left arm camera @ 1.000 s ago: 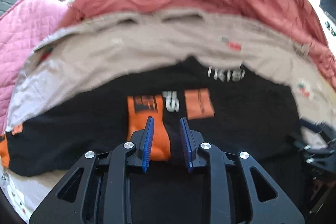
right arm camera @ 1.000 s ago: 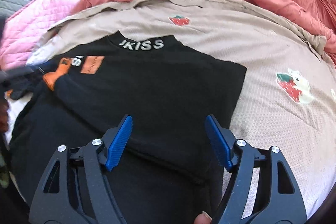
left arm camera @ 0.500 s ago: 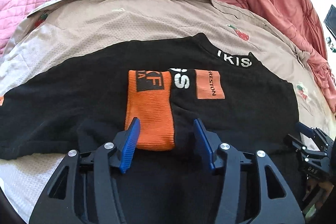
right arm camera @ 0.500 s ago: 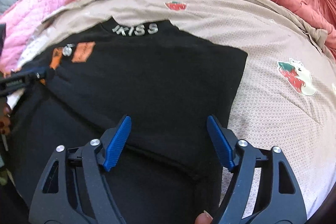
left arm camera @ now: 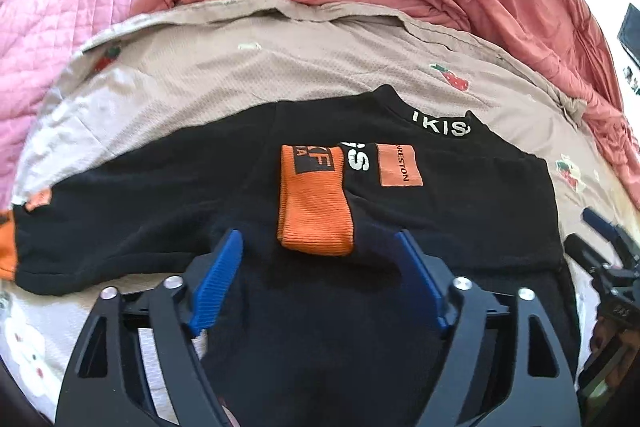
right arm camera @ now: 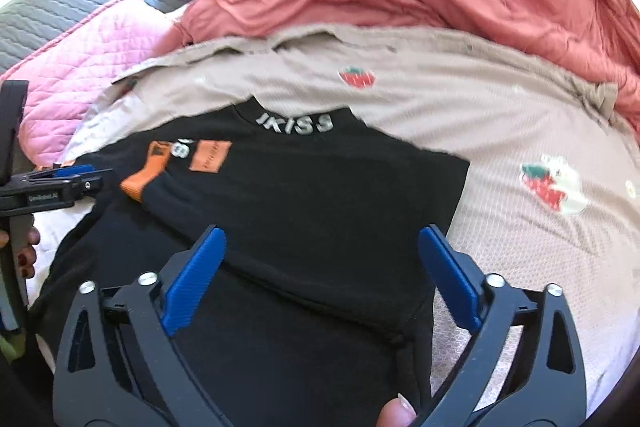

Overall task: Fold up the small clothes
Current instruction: 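Move the left gripper to the other orange-tagged cuff and grasp it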

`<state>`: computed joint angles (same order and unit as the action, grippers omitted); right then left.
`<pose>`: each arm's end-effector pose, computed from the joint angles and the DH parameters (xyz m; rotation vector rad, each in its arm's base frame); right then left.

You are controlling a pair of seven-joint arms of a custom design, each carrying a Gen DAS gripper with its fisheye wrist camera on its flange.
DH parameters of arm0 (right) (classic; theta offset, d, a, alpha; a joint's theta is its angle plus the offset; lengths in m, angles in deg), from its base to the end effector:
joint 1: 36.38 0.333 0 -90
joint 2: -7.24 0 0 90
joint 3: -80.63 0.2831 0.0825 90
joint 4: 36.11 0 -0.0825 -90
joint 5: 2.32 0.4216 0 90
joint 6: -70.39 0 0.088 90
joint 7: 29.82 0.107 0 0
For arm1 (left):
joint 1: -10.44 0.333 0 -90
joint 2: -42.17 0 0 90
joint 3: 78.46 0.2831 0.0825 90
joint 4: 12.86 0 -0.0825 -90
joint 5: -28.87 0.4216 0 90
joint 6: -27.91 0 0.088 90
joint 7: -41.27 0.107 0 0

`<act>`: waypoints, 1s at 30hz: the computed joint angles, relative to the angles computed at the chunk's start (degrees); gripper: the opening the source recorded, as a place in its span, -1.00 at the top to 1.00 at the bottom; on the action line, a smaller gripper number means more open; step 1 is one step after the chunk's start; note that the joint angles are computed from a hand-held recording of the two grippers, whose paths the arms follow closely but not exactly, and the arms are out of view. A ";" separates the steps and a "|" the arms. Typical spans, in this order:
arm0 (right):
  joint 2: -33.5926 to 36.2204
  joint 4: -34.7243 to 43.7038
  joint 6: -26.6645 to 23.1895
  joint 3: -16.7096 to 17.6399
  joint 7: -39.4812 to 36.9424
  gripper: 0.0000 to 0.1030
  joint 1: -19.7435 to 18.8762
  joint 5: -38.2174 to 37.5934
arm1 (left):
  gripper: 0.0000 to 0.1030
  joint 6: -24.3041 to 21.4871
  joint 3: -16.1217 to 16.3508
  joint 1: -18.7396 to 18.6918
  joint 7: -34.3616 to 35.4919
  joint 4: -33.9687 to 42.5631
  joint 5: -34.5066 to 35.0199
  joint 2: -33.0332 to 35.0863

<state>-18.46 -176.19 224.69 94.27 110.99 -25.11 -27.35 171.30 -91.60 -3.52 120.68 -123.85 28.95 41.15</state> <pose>0.4519 0.2302 0.4887 -1.6501 1.8385 -0.6471 0.5644 -0.2896 0.5099 -1.6637 2.2332 -0.7466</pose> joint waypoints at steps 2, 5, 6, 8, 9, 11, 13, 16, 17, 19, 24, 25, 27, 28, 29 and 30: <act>-0.91 -0.05 0.10 1.02 0.89 -0.82 -0.37 -1.38 | -0.73 0.22 0.14 0.10 0.33 -0.73 -0.16 -1.13; -1.48 0.58 -0.87 2.75 2.28 -0.82 -0.82 -3.53 | -0.84 0.27 0.48 0.36 1.48 -1.56 -1.68 -2.61; -1.41 1.07 -1.63 3.30 2.75 -0.82 -0.87 -4.24 | -0.85 0.40 0.56 0.47 1.58 -1.95 -1.83 -3.18; -1.37 1.73 -3.00 3.64 3.28 -0.82 -0.40 -5.02 | -0.87 1.05 0.76 0.75 1.66 -2.93 -1.82 -4.39; -1.34 2.21 -3.72 4.17 4.14 -0.82 -0.35 -5.67 | -0.87 1.19 0.86 0.91 1.70 -3.37 -1.72 -5.02; -1.05 2.90 -4.38 4.20 4.88 -0.83 0.24 -6.27 | -0.88 1.43 1.17 1.23 2.00 -4.48 -1.92 -6.46; -0.47 4.14 -5.72 4.71 5.98 -0.82 0.56 -7.26 | -0.88 1.22 1.47 1.53 2.62 -5.21 -2.17 -7.50; 0.30 5.63 -6.70 5.02 7.99 -0.83 1.33 -8.56 | -0.89 2.30 1.99 2.17 3.52 -7.22 -2.19 -9.71; 0.66 6.18 -7.05 4.91 8.26 -0.83 1.76 -8.65 | -0.89 2.50 2.11 2.35 3.80 -7.53 -2.13 -10.09; 1.55 7.62 -8.38 5.14 9.29 -0.83 2.39 -9.21 | -0.89 2.62 2.53 2.66 4.53 -8.20 -2.61 -10.93; 3.67 11.05 -11.11 5.10 10.72 -0.83 4.34 -10.92 | -0.90 2.05 3.94 3.12 6.33 -9.29 -6.47 -12.31; 4.18 11.82 -11.88 5.08 10.80 -0.83 4.78 -11.13 | -0.90 1.83 3.95 3.32 6.41 -9.28 -6.63 -12.34; 4.89 13.00 -12.72 4.86 11.10 -0.83 5.76 -11.38 | -0.91 1.60 4.14 3.84 6.20 -9.58 -6.94 -12.87; 5.20 13.50 -12.86 4.85 11.54 -0.83 6.11 -11.75 | -0.91 1.75 4.49 3.99 6.50 -9.89 -7.65 -13.27; 5.61 14.00 -12.99 4.73 11.64 -0.83 6.52 -11.89 | -0.91 1.81 4.64 4.17 6.54 -10.11 -8.01 -13.57; 6.17 14.71 -13.24 4.68 11.47 -0.83 6.99 -12.00 | -0.91 1.85 4.74 4.43 6.40 -10.30 -8.13 -13.84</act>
<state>-12.28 -161.47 211.45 98.94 122.46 -18.12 -39.35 173.15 -86.86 0.91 127.09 -134.15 20.82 27.31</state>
